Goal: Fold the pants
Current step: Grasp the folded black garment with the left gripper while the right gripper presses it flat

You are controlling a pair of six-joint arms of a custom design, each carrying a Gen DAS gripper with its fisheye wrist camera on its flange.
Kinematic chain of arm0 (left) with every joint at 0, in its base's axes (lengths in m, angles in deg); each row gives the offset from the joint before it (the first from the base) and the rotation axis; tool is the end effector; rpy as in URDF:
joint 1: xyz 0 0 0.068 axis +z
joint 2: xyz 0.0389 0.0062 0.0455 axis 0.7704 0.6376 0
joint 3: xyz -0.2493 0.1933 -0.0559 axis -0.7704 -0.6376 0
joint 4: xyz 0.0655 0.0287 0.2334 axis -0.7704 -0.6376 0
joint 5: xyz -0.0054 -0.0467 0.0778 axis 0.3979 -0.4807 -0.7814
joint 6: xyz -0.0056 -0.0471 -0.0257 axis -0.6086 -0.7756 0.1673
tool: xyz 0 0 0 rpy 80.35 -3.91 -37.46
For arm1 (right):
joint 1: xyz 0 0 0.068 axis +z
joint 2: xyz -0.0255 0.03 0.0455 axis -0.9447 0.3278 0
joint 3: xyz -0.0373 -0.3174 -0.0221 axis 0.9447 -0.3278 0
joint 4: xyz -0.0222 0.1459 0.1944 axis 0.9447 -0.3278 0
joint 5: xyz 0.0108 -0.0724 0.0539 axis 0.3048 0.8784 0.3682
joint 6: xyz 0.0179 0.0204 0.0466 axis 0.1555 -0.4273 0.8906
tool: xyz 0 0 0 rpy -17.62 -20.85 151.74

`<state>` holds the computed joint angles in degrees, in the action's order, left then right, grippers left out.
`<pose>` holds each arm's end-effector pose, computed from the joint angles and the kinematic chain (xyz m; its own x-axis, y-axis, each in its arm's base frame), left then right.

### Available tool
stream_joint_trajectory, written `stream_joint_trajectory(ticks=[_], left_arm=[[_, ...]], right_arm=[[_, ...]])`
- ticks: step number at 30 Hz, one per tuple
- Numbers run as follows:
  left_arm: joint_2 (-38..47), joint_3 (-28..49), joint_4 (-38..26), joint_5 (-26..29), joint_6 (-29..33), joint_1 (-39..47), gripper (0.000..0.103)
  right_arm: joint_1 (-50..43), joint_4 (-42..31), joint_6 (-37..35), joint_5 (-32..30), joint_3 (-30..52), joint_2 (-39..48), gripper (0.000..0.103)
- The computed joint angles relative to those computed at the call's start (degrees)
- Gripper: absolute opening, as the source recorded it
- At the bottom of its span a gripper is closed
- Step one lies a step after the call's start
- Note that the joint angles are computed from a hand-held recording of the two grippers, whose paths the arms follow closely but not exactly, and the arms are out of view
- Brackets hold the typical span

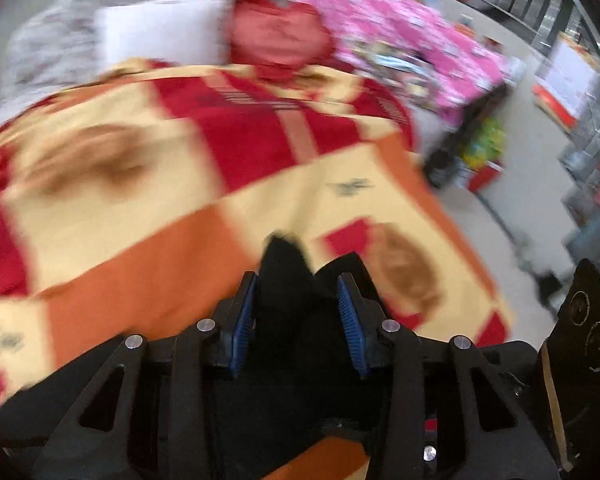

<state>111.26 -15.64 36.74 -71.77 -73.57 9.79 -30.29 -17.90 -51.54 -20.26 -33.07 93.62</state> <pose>0.2438 -0.2112 0.1790 -0.7665 0.2685 -0.5834 0.4666 0.8570 -0.2187 0.1409 0.1235 0.1458 -0.6488 -0.0450 -0.7596 -0.4741 0.8047 0.3573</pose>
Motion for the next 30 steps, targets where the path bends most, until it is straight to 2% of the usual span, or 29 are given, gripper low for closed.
stream_joint_trajectory(ticks=[1, 3, 5, 6, 8, 11, 13, 14, 15, 19, 22, 25, 26, 27, 28, 30], left_arm=[[-2.3, -3.7, 0.9, -2.6, -0.8, 2.0, 0.039], [-4.9, -9.4, 2.6, -3.7, -0.8, 6.3, 0.039], [-5.7, -13.7, 4.0, -1.2, -1.1, 11.1, 0.039], [-6.1, -15.6, 4.7, 0.5, -1.2, 13.4, 0.039], [-6.3, -18.8, 7.0, 2.9, -1.2, 16.6, 0.039], [-7.2, -23.1, 11.5, 5.3, -1.8, 18.5, 0.040], [-7.8, -24.8, 13.7, 6.1, -3.2, 17.4, 0.050], [-7.6, -25.3, 14.8, 6.3, -4.1, 16.4, 0.060], [-7.4, -25.5, 15.5, 6.0, -5.4, 15.1, 0.063], [-4.5, -25.1, 18.6, 3.9, -8.6, 9.8, 0.064], [0.2, -23.2, 18.7, 1.2, -10.0, 5.5, 0.065], [4.7, -21.8, 21.2, -1.6, -9.7, 2.4, 0.064], [5.7, -21.3, 21.4, -2.8, -9.7, 1.3, 0.057], [5.9, -21.2, 21.8, -3.5, -9.8, 0.3, 0.033], [5.5, -21.2, 21.6, -3.7, -10.1, -0.4, 0.023], [3.7, -21.7, 21.4, -3.4, -10.3, -0.8, 0.013]], right_arm=[[1.9, 1.7, 0.4, 0.3, 1.1, 3.7, 0.014], [5.4, 2.9, 1.4, -0.7, 5.8, 13.4, 0.020], [5.5, 1.2, 2.1, -4.2, 10.1, 20.7, 0.030], [5.4, 0.4, 2.7, -6.6, 11.3, 22.4, 0.031], [4.4, 3.6, 3.0, -9.1, 9.1, 21.6, 0.032], [0.6, 7.5, 3.0, -9.4, 2.2, 13.5, 0.032], [-1.9, 5.6, 2.4, -6.4, 0.5, 9.3, 0.032], [-2.9, 3.4, 2.0, -4.9, 0.7, 7.6, 0.032], [-3.9, 1.8, 1.4, -4.1, 1.1, 7.6, 0.032], [-5.1, -2.0, 1.2, -0.3, 4.2, 13.1, 0.032], [-6.7, 4.5, 1.1, -1.5, 4.0, 20.5, 0.032], [-8.3, 8.9, 1.8, -3.9, 3.2, 23.0, 0.032], [-9.1, 9.4, 1.8, -5.0, 2.9, 23.1, 0.032], [-9.4, 9.3, 1.9, -5.4, 2.7, 22.7, 0.032], [-9.2, 9.1, 2.2, -5.3, 2.9, 22.4, 0.032], [-8.7, 7.6, 2.0, -4.4, 2.9, 20.7, 0.032]])
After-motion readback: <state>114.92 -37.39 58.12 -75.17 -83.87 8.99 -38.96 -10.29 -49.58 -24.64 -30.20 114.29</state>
